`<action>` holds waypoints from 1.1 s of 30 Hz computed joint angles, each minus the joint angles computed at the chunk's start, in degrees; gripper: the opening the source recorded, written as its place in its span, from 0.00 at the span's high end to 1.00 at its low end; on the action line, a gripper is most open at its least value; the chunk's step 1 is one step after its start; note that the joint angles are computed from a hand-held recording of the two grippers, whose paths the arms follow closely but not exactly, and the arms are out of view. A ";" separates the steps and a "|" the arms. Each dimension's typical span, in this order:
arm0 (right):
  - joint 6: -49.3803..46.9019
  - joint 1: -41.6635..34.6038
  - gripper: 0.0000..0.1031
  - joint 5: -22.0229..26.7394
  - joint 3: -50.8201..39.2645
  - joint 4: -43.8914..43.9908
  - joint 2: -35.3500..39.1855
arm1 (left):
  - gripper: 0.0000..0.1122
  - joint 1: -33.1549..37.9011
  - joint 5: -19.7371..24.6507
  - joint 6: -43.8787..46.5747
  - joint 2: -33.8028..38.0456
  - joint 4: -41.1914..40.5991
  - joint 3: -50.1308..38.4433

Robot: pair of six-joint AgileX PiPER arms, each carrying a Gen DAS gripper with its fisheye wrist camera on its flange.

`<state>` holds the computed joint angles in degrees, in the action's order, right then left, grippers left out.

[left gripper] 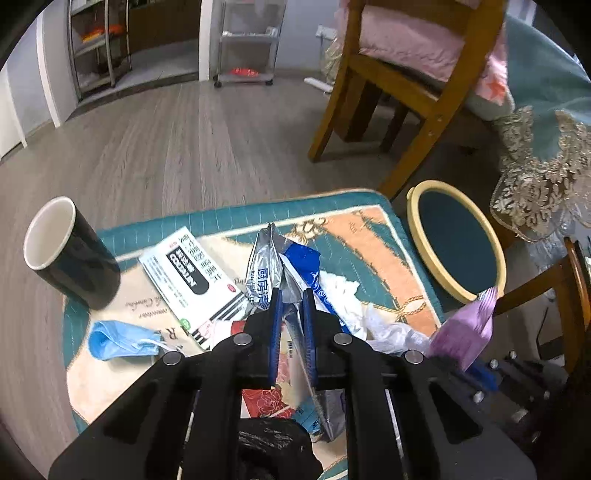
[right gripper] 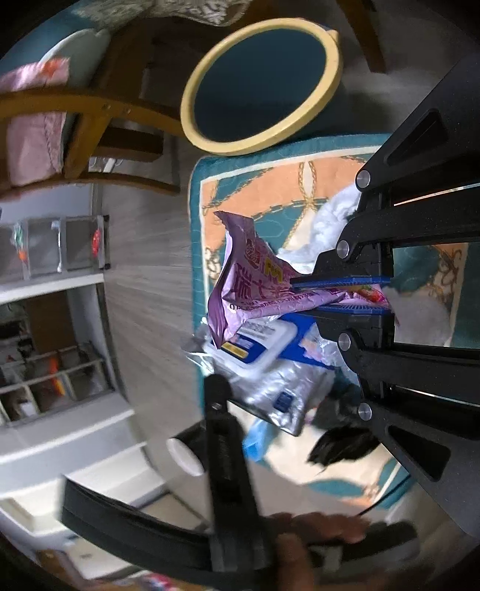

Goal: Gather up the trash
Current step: 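Grasp the pink snack wrapper with the right gripper while the left gripper grasps the silver-blue wipes pack, then carry both wrappers over the wastebasket and open both grippers to drop them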

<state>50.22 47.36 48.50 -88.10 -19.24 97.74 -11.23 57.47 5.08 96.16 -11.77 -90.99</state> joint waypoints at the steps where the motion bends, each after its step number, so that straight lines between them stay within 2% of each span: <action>1: 0.15 -0.46 0.91 -0.40 0.21 0.25 -0.58 | 0.91 0.24 0.19 0.37 -0.25 -0.41 -0.36; 5: -0.90 -1.83 0.91 -1.91 0.78 1.60 -1.96 | 0.91 0.51 0.17 1.41 -1.18 -0.45 -1.81; 8: -2.73 -2.64 0.91 -0.81 0.60 3.11 -0.26 | 0.91 0.13 0.02 1.57 -1.26 0.13 -1.60; 15: -10.18 -8.17 0.90 -3.14 3.85 17.84 2.58 | 0.91 -0.24 -0.50 1.92 -1.37 1.26 -0.60; 17: -11.38 -9.04 0.84 -3.98 4.41 19.80 2.60 | 0.91 -0.12 -0.67 2.23 -1.48 1.19 -0.54; 22: -11.53 -8.97 0.66 -5.10 4.19 19.72 3.44 | 0.91 0.23 -0.38 1.97 -1.08 0.69 -0.52; 25: -11.94 -8.59 0.66 -4.52 1.79 18.76 4.96 | 0.91 0.20 -0.78 2.10 -1.16 0.86 -0.34; 28: -11.41 -7.74 0.66 -1.52 -0.81 15.19 7.25 | 0.91 0.47 -0.64 2.48 -0.98 0.34 -0.51; 33: -9.61 -8.45 0.66 -2.37 -0.07 14.31 6.61 | 0.91 0.74 -0.26 2.78 -0.78 0.27 -1.01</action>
